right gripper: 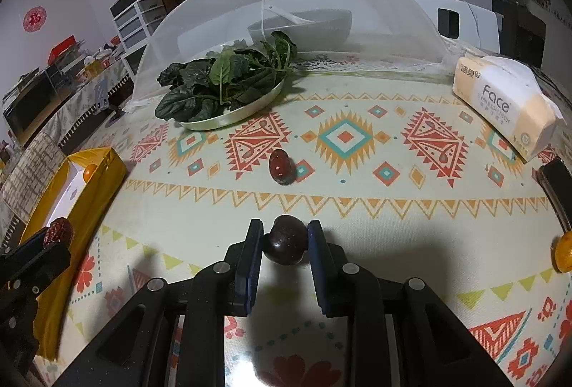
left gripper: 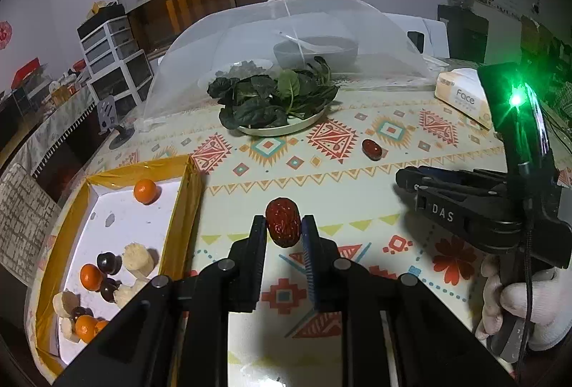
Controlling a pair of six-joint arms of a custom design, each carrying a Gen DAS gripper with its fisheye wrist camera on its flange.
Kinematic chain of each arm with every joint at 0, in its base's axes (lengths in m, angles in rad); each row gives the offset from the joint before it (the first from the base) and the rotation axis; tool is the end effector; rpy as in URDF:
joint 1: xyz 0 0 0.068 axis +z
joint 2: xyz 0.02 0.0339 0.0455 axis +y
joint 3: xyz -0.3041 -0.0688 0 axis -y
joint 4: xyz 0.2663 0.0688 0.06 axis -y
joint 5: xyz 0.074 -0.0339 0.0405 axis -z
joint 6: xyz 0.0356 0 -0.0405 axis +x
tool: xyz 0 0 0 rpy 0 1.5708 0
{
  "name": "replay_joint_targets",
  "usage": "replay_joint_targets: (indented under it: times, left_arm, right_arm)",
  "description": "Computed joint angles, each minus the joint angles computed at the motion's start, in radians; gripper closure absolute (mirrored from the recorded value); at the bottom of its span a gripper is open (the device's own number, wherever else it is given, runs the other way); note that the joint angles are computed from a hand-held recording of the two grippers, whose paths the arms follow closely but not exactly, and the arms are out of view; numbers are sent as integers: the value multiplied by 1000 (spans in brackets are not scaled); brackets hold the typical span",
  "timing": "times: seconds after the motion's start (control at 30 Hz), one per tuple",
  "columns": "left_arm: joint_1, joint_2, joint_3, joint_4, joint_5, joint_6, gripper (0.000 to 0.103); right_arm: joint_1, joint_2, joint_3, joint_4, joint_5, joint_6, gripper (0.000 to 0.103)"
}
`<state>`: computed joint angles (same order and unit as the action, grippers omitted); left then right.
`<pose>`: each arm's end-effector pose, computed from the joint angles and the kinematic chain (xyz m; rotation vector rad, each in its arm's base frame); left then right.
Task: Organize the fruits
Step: 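Carry the date and dark fruit into the white tray and open both tools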
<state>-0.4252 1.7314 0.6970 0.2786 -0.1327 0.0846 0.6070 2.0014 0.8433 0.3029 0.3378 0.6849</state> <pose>0.3079 -0.1342 0.1405 0.5200 2.2593 -0.0178 0.3183 0.2067 0.0888 0.2431 2.3608 0.2106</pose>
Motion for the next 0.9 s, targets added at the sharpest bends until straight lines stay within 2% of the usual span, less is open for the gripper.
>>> replay_joint_targets:
  times: [0.67,0.9]
  left_arm:
    - [-5,2,-8,3,-11,-6,84]
    - [38,-43,-46,18,4,-3,84]
  right_arm:
    - [1,2,1,-1,1,0,76]
    - [21,1,11,-11,45,-16,76]
